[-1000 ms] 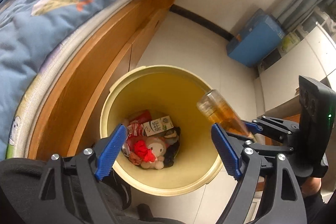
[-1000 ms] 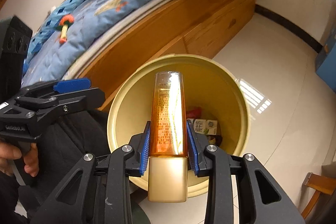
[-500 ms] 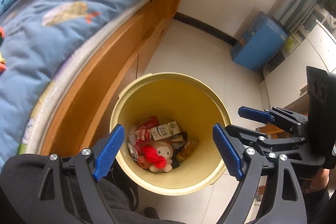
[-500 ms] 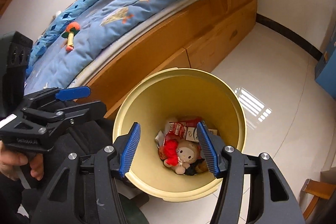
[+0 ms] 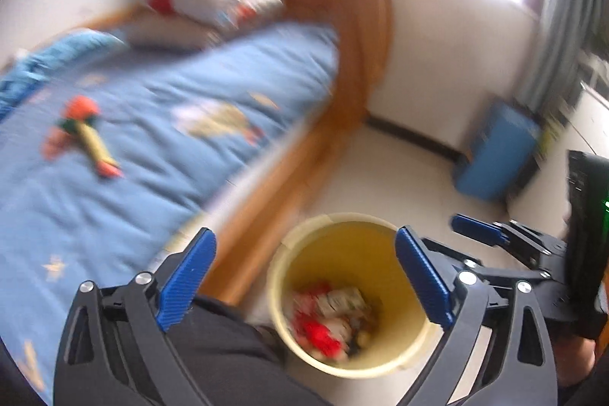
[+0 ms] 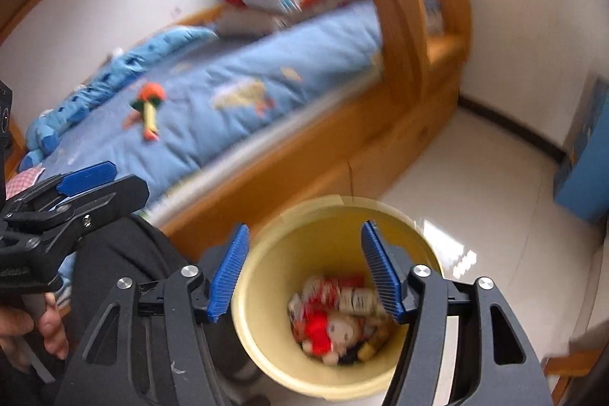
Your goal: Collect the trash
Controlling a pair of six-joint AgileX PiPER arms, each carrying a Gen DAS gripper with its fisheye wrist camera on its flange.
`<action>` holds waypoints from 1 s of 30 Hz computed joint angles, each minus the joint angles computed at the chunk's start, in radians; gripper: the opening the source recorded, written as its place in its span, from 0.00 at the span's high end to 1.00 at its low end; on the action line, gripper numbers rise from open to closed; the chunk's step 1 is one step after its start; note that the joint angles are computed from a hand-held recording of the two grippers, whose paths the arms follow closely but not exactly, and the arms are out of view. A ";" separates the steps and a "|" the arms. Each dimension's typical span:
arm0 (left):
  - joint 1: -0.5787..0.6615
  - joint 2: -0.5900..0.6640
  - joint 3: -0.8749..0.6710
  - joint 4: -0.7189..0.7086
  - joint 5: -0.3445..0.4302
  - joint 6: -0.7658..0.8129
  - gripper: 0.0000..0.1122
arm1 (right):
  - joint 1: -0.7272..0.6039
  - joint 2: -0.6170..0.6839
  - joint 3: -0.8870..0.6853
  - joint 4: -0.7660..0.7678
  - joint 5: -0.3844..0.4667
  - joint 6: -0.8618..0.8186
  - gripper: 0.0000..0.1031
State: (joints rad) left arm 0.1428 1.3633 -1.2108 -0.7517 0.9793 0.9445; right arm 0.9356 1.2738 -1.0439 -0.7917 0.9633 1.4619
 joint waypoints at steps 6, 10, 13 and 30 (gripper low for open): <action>0.233 -0.064 -0.033 -0.083 -0.031 0.032 0.12 | 0.051 0.162 -0.232 -0.128 -0.004 -0.067 0.28; 0.364 -0.070 -0.062 -0.107 -0.049 0.061 0.12 | 0.039 0.278 -0.376 -0.107 -0.101 -0.140 0.26; 0.432 -0.070 -0.070 -0.109 -0.085 0.053 0.12 | 0.050 0.360 -0.483 -0.113 -0.143 -0.174 0.21; 0.848 0.050 -0.240 -0.218 -0.044 0.011 0.12 | 0.098 0.800 -1.185 0.118 -0.175 -0.571 0.08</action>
